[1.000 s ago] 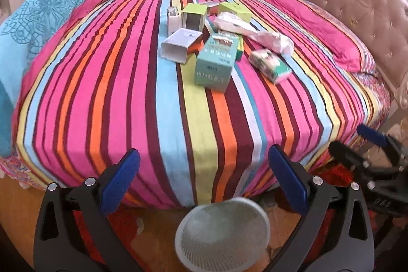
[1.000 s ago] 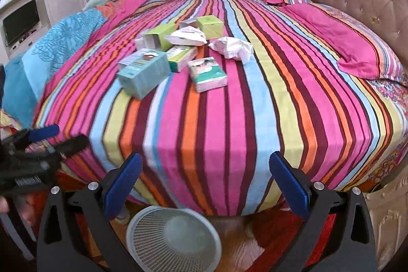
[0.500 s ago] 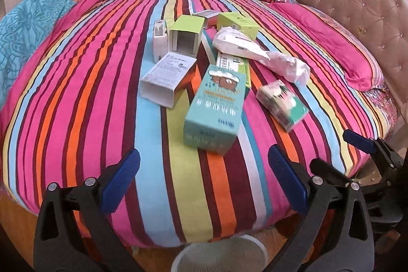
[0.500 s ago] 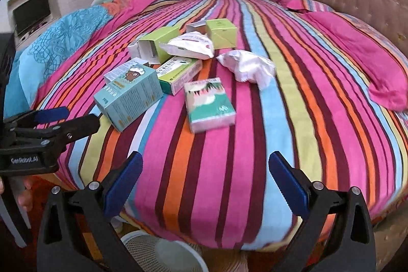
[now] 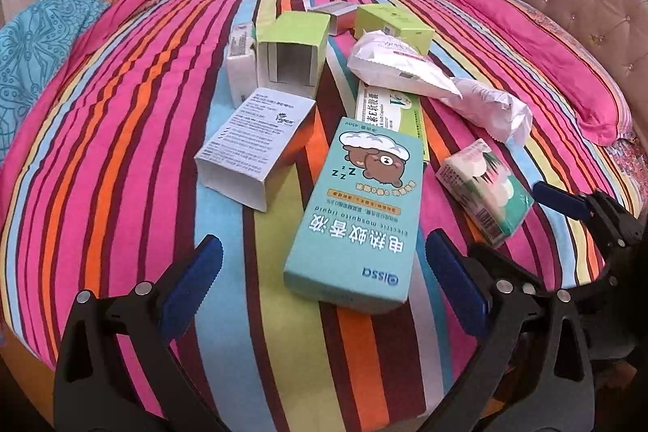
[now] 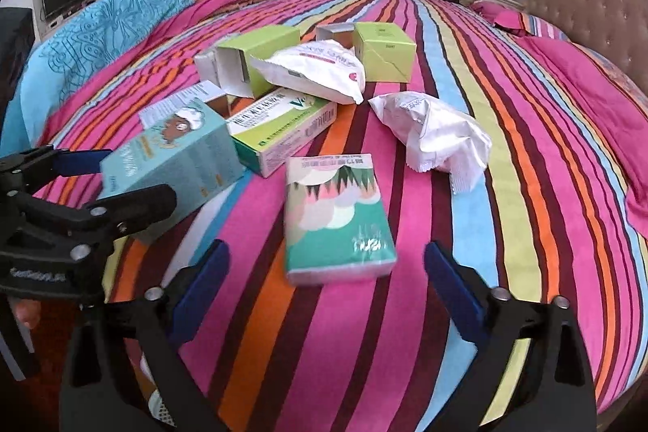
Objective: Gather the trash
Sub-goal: 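Grasp the teal box with the left tool while the right tool grasps the green tissue pack, then carry both boxes over the wastebasket and open both tools to drop them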
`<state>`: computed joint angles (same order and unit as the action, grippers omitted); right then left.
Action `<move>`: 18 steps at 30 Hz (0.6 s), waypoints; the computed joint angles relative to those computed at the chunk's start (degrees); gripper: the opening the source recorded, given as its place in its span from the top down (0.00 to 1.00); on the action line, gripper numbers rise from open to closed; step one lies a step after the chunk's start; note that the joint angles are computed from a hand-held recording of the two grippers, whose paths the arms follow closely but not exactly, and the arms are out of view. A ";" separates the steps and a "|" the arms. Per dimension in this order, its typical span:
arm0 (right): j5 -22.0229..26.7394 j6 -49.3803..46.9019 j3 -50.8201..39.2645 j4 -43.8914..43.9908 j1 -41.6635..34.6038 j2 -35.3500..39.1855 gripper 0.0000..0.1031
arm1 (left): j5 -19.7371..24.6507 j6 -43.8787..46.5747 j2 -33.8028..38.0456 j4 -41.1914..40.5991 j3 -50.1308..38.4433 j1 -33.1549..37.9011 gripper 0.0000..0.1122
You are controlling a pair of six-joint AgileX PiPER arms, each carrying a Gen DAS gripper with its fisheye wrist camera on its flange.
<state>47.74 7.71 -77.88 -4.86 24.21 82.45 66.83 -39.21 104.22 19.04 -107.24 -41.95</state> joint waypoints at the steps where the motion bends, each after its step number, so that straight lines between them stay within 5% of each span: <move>1: -0.21 -0.48 -0.15 0.37 -0.34 0.28 0.16 | -0.13 0.05 0.22 -0.09 -0.09 0.12 0.14; 5: -0.26 -1.64 -1.63 -0.45 -0.48 2.02 0.16 | 0.24 0.20 1.70 -0.27 -1.52 0.44 0.15; 12: 0.99 1.23 -3.86 -1.78 0.03 4.33 0.40 | 0.61 -0.26 2.61 -3.00 -1.79 1.35 0.52; 13: 1.11 0.90 -4.06 -1.10 0.01 4.33 0.51 | 0.63 -0.37 2.62 -2.85 -1.83 1.36 0.52; 18: 2.24 3.14 -4.67 -0.94 0.26 3.27 0.53 | -0.55 -1.27 1.09 -3.62 -0.26 1.61 0.53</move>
